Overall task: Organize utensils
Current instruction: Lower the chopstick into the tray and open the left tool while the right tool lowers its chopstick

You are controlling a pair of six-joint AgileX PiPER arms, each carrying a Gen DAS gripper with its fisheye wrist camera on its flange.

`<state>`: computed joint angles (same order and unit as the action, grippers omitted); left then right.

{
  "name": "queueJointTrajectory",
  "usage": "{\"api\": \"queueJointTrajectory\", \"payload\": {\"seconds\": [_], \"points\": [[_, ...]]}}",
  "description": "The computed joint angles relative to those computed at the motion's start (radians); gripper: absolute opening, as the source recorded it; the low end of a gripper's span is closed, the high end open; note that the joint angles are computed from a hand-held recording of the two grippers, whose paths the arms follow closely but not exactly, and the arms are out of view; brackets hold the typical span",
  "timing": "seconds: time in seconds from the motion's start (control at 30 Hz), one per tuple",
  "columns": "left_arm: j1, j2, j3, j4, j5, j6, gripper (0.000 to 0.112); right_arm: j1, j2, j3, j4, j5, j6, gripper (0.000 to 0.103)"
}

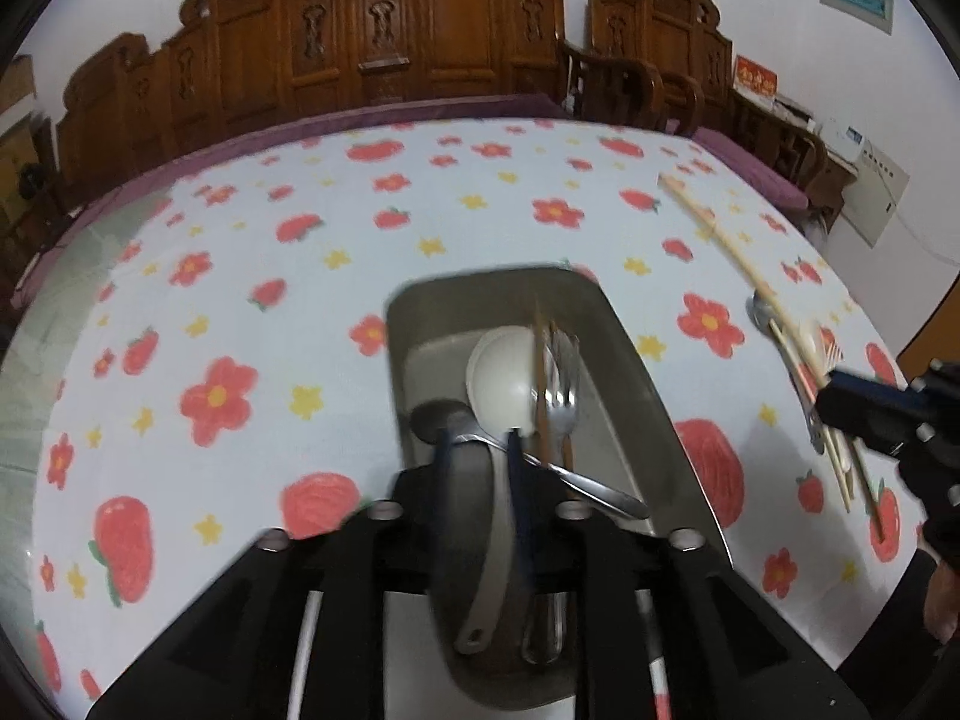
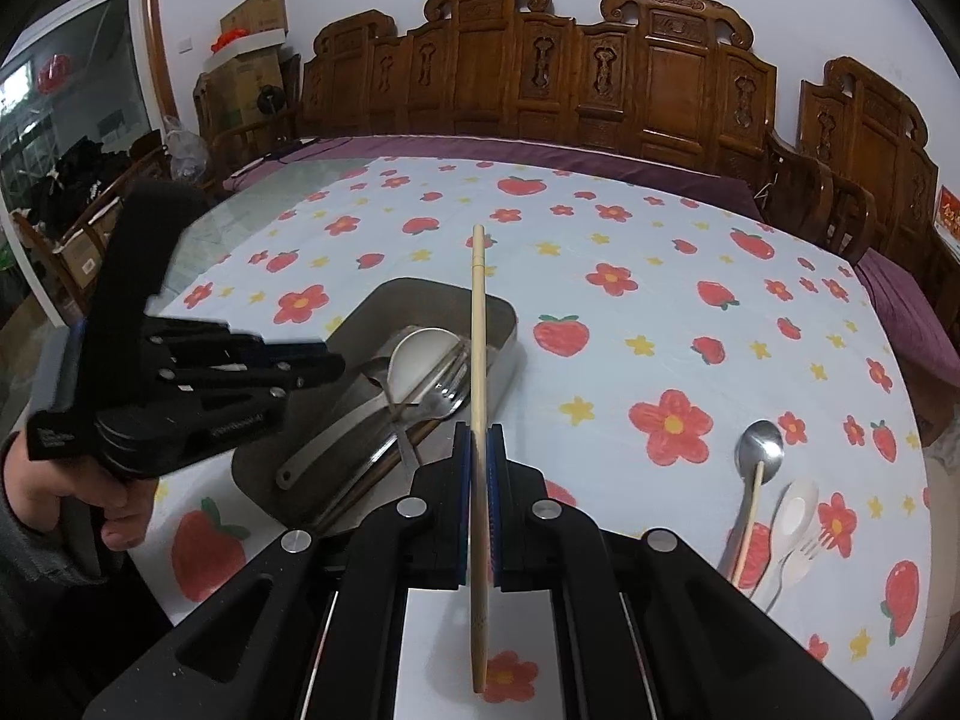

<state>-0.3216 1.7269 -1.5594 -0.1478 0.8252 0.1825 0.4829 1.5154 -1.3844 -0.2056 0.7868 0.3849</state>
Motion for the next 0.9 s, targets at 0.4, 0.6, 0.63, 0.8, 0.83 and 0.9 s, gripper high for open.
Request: {"api": "queueJointTrajectory", "payload": {"seconds": [0.4,0.6,0.63,0.8,0.83,0.9], "points": [[0.092,-0.046,-0.032,-0.042,-0.018,0.040,0.046,0.036,0.121,-0.069,0.052,-0.025,0.024,0.006],[0.126,-0.061,-0.044,-0.065,-0.023,0.057,0.068,0.038,0.194,-0.129,0.096,-0.029,0.026,0.006],[0.129,-0.063,-0.044,-0.063,-0.029,0.057,0.075,0.038,0.207,-0.141,0.103,-0.029,0.025,0.006],[0.151,-0.072,-0.037,-0.062,-0.055,0.053,0.090,0.032,0.270,-0.197,0.141,-0.026,0.027,0.006],[0.155,-0.070,-0.041,-0.065,-0.051,0.053,0.091,0.031,0.283,-0.208,0.151,-0.025,0.027,0.006],[0.166,-0.061,-0.053,-0.075,-0.040,0.051,0.091,0.031,0.306,-0.225,0.170,-0.024,0.032,0.006]]}}
